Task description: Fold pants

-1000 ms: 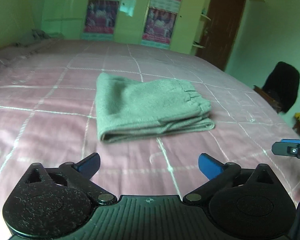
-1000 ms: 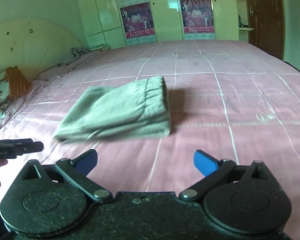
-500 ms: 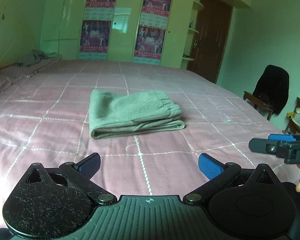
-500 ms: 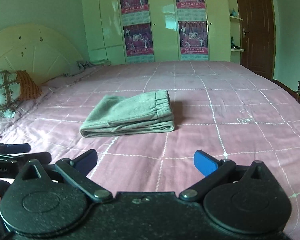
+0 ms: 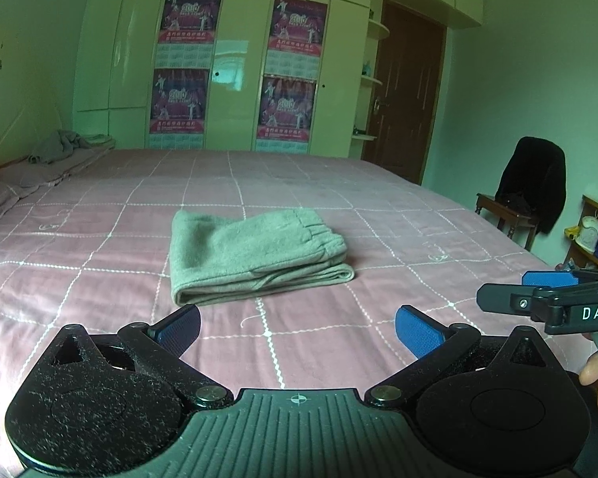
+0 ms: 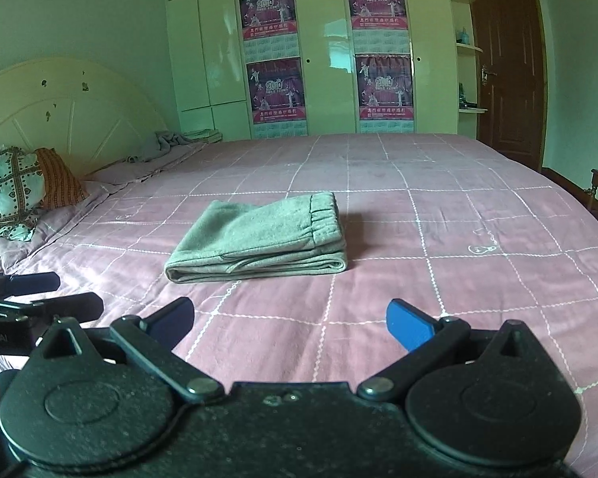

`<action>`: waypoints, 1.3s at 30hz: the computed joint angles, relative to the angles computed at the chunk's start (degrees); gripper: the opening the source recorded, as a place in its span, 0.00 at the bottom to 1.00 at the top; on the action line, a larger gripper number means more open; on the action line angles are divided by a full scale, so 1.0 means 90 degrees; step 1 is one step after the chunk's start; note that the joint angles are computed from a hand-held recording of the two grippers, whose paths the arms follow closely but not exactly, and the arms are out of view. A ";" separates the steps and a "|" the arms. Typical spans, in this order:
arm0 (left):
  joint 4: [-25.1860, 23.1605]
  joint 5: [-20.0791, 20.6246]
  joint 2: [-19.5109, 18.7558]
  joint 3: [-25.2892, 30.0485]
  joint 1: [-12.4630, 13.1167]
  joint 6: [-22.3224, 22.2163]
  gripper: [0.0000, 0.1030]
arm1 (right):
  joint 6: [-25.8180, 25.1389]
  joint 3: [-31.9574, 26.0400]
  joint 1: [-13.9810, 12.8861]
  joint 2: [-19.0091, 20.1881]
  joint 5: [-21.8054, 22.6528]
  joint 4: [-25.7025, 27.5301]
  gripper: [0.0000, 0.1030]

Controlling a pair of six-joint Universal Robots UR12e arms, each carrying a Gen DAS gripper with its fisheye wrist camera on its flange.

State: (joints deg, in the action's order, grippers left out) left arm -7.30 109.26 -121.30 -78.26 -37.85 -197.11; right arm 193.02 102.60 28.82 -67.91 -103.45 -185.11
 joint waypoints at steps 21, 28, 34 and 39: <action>0.0212 -0.0046 -0.0011 -0.0054 0.0018 -0.0072 1.00 | 0.0012 -0.0031 0.0073 0.0033 -0.0173 -0.0035 1.00; 0.0212 -0.0047 -0.0020 -0.0048 0.0010 -0.0073 1.00 | 0.0019 -0.0033 0.0077 0.0034 -0.0194 -0.0014 1.00; 0.0193 -0.0018 -0.0035 -0.0018 0.0007 -0.0078 1.00 | 0.0030 -0.0070 0.0104 0.0055 -0.0231 0.0069 1.00; 0.0178 -0.0024 -0.0031 -0.0018 0.0004 -0.0083 1.00 | 0.0036 -0.0076 0.0110 0.0055 -0.0236 0.0081 1.00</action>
State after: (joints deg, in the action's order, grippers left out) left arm -5.70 109.04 -121.58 -78.42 -37.81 -197.86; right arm 193.34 101.92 29.81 -67.41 -105.57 -184.38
